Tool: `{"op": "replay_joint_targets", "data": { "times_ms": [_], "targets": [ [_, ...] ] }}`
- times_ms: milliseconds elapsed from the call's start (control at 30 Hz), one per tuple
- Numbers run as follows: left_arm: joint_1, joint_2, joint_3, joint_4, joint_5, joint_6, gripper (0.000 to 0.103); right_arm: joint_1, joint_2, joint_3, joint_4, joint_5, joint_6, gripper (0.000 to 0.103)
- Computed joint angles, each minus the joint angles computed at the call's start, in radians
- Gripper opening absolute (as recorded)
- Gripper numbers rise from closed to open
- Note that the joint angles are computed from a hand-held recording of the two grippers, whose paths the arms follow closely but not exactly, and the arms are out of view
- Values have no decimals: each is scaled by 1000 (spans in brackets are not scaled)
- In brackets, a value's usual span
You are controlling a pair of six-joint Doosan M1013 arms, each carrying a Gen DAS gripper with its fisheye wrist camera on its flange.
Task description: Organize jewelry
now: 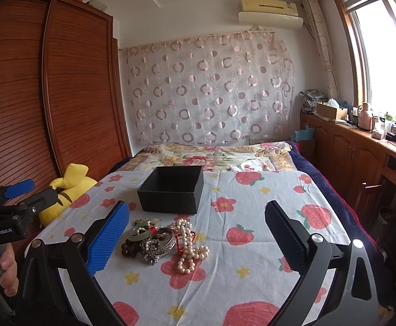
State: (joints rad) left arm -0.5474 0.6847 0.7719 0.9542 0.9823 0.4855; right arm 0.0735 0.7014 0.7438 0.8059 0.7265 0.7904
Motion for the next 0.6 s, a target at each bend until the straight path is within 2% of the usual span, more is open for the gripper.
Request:
{"op": "replay_joint_targets", "data": {
  "times_ms": [400, 600],
  "targets": [
    [0, 1, -4, 7, -3, -5, 96, 2, -6, 10, 4, -3, -4, 101],
    [-6, 12, -56, -7, 25, 29, 96, 1, -5, 8, 6, -4, -4, 101]
  ]
}}
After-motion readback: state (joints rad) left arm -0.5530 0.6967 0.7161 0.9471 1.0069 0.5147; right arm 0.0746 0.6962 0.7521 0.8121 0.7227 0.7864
